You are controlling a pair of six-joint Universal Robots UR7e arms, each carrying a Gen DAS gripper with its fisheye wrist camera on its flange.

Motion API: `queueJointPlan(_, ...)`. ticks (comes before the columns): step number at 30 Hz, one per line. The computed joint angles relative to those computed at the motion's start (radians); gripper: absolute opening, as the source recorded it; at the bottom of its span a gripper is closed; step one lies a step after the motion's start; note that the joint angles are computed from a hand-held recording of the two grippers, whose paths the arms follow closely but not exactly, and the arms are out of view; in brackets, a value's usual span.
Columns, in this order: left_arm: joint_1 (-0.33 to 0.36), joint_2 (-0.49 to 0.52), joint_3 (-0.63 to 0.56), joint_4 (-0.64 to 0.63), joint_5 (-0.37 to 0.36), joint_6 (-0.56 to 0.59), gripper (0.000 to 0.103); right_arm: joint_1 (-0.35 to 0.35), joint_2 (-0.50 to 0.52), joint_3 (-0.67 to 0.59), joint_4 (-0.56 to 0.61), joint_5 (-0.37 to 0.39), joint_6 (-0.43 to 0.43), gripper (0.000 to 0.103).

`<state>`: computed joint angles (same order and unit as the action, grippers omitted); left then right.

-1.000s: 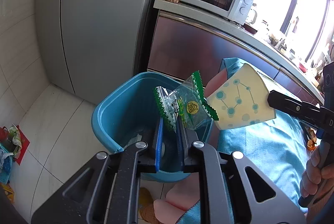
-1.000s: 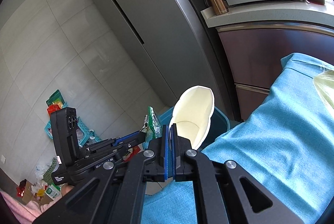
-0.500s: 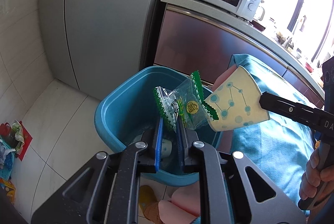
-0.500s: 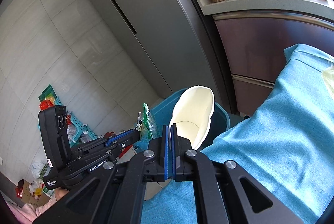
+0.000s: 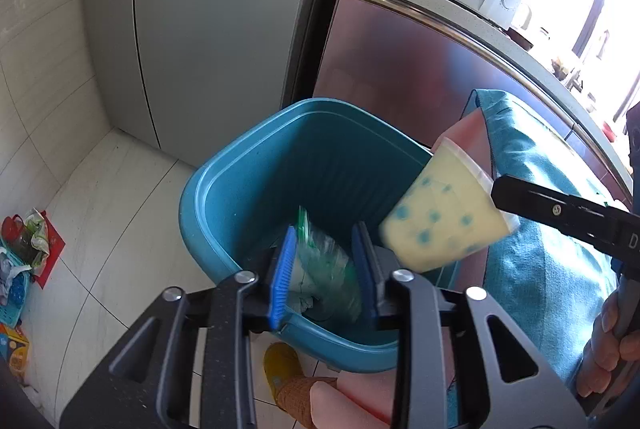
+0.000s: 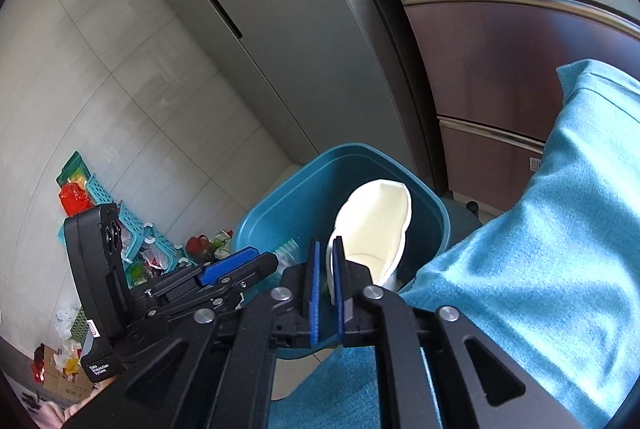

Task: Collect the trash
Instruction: 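Open the left tool to drop the candy wrapper into the bin, then open the right tool to drop the paper cup into the bin while the left tool returns to the table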

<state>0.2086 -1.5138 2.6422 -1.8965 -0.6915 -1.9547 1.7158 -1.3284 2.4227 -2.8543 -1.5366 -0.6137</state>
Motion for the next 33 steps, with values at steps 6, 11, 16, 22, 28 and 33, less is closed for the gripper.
queueJointPlan(6,-0.024,0.011,-0.003,0.003,0.011,-0.015,0.035,-0.027,-0.078,0.026,0.022,0.030,-0.040,0.013)
queueJointPlan(11,-0.068,0.055,-0.026,-0.028,0.042,0.020,0.040,-0.079,-0.242,0.064,0.083,0.064,-0.117,0.023)
queueJointPlan(16,-0.089,0.161,-0.062,-0.198,0.086,0.176,0.042,-0.180,-0.466,0.101,0.160,0.106,-0.191,0.027)
queueJointPlan(22,-0.081,0.339,-0.113,-0.564,0.109,0.487,0.045,-0.368,-0.728,0.109,0.249,0.180,-0.272,0.031)
queueJointPlan(28,-0.029,0.540,-0.209,-0.938,0.063,0.798,0.046,-0.587,-0.878,0.073,0.277,0.265,-0.310,0.037)
queueJointPlan(33,0.022,0.681,-0.333,-1.092,0.004,0.990,0.047,-0.710,-0.862,0.025,0.196,0.301,-0.291,0.045)
